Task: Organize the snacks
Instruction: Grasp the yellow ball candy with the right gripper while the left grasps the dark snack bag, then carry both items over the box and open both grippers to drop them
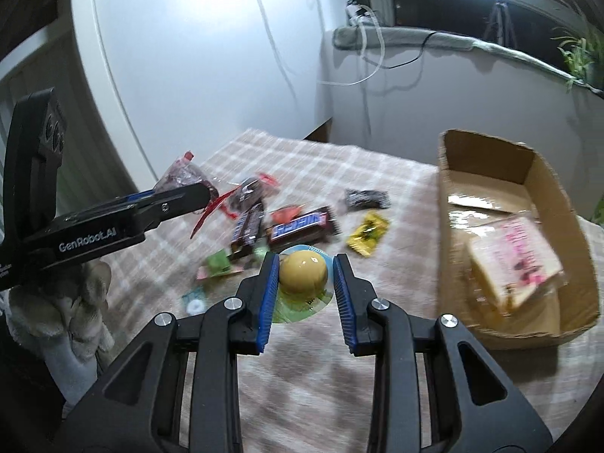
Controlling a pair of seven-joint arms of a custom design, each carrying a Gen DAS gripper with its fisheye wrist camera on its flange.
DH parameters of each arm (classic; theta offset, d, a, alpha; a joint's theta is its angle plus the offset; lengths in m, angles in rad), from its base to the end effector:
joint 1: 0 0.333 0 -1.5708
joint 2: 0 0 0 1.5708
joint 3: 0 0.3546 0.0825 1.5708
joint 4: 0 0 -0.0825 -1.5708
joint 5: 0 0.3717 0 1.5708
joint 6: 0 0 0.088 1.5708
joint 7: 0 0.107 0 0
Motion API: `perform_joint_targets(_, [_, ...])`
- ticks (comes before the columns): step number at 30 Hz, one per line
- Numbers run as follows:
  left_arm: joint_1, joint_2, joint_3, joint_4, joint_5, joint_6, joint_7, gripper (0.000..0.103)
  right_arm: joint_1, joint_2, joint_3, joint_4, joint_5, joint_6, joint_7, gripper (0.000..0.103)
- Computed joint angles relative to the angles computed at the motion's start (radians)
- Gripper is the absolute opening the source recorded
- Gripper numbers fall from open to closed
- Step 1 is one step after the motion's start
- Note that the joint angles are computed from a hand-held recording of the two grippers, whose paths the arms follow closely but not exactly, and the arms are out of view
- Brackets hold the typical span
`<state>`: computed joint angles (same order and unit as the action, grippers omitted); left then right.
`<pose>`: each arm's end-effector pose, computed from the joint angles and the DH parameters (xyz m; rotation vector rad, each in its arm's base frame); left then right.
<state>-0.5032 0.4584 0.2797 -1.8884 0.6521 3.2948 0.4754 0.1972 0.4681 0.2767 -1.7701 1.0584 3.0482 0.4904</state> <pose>0.6369 -0.2383 0.4092 -1.8451 1.6864 -1.1168 0.6552 0.2270 0.4075 -1.9269 1.2098 -0.3834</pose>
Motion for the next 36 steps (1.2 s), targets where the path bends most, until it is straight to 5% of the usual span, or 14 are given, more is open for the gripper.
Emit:
perform_joint_targets(11, [0.152, 0.078, -0.266, 0.174, 0.019, -0.072, 0.085, 0.052, -0.096, -0.03, -0.021, -0.003, 0.133, 0.03, -0.09, 0.03])
perform_joint_targets(23, [0.241, 0.219, -0.533, 0.376, -0.053, -0.19, 0.298, 0.052, -0.133, -0.011, -0.092, 0.005, 0.075, 0.04, -0.005, 0.03])
perform_joint_targets(36, [0.196, 0.336, -0.607, 0.555, -0.19, -0.316, 0.516, 0.052, -0.183, 0.02, -0.085, 0.013, -0.004, 0.038, 0.083, 0.031])
